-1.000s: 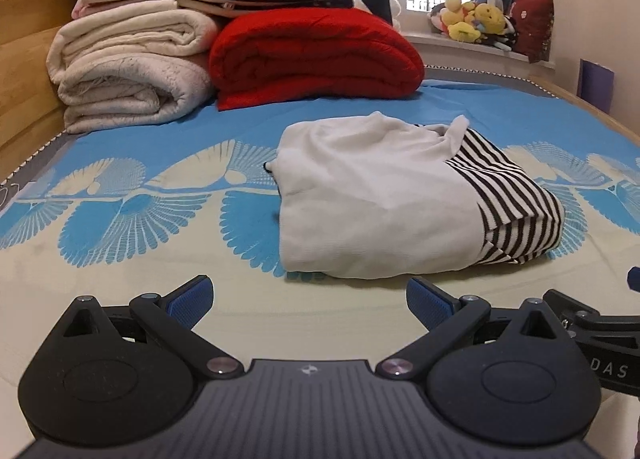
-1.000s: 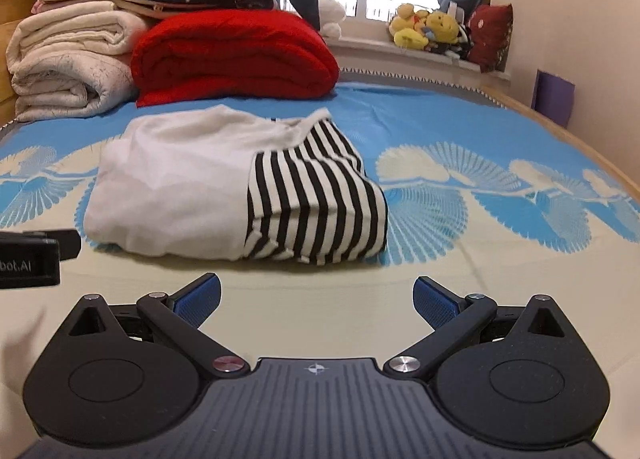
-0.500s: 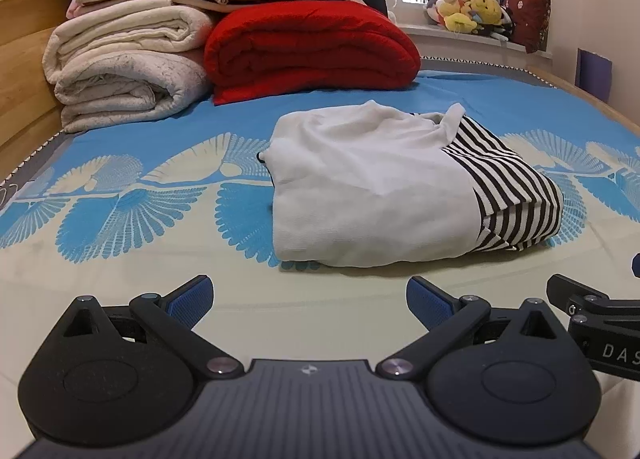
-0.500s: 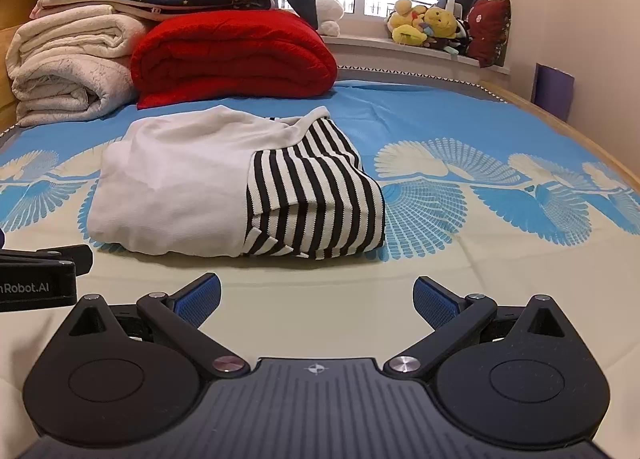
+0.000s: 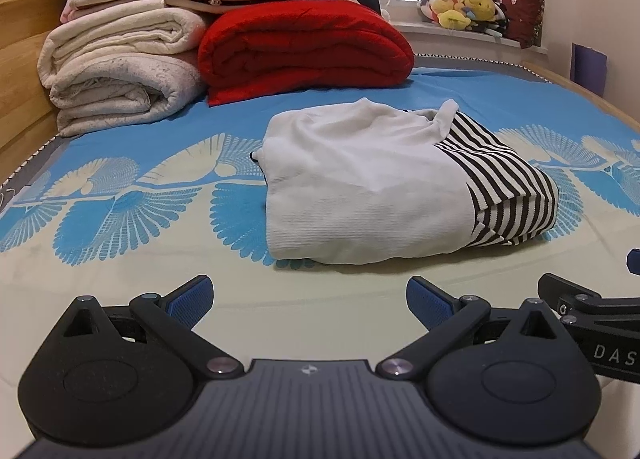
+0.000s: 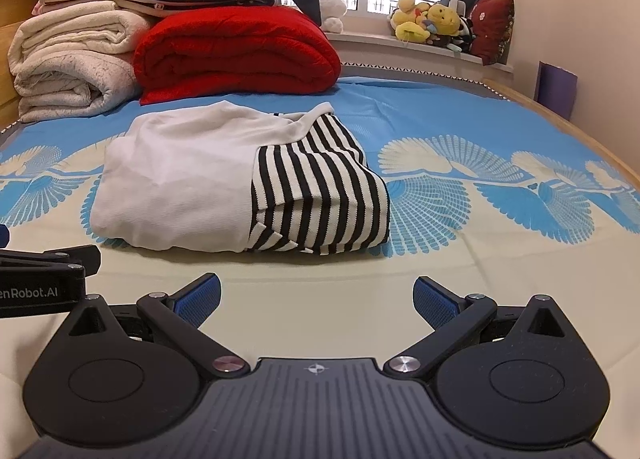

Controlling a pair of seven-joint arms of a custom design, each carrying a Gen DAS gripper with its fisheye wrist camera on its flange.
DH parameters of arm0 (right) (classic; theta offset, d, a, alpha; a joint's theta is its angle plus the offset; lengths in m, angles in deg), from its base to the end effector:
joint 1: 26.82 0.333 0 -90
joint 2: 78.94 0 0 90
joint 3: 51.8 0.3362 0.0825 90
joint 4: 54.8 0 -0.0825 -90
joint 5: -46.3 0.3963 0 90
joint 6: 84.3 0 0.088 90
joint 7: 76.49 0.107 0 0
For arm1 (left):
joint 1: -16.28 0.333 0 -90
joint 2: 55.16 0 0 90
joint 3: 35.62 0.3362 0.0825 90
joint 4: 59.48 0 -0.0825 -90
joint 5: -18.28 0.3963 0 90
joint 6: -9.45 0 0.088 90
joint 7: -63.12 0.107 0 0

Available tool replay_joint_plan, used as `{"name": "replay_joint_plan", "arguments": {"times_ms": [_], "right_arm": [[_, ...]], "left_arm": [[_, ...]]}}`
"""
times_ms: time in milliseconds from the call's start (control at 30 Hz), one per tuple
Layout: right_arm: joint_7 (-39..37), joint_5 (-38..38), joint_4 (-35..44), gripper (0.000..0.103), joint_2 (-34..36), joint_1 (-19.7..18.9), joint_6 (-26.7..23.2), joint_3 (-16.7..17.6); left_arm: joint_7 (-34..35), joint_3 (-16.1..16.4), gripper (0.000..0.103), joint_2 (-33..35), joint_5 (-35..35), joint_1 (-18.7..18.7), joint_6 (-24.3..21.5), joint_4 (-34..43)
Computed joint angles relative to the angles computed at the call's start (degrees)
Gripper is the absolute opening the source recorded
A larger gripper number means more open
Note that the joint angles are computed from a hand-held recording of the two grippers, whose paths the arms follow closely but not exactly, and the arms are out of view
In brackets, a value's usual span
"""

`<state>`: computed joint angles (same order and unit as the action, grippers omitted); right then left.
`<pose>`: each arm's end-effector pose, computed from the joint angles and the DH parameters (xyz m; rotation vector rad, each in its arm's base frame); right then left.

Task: Fold small clothes

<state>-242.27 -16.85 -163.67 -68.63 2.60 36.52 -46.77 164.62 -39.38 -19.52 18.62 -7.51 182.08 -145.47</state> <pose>0.5454 0.3203 0.4455 -1.1399 2.2299 -1.1235 0.6991 -0.3505 0.4224 -1.0849 2.2056 -0.9594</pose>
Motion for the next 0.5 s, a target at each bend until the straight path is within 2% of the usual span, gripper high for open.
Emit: {"name": "replay_joint_plan", "arguments": {"times_ms": [267,400,500], "right_arm": [[-0.1,-0.2,0.2,0.101,0.2,0.1,0.6,0.0],[-0.4,0.0,0.4,0.101,0.5,0.2,1.2,0.0],[-0.6,-0.6,0.6,0.101,0.7,0.5,1.3,0.0]], "left_arm": [[0.0,0.2,0.103,0.1,0.1,-0.1,0.0,0.0],[3.1,-3.3,0.103,0.0,-0.9,2.4,-1.7,0.3],[2.2,-1.8,0.103,-0.2,-0.8,1.3,-1.2,0.2]]}}
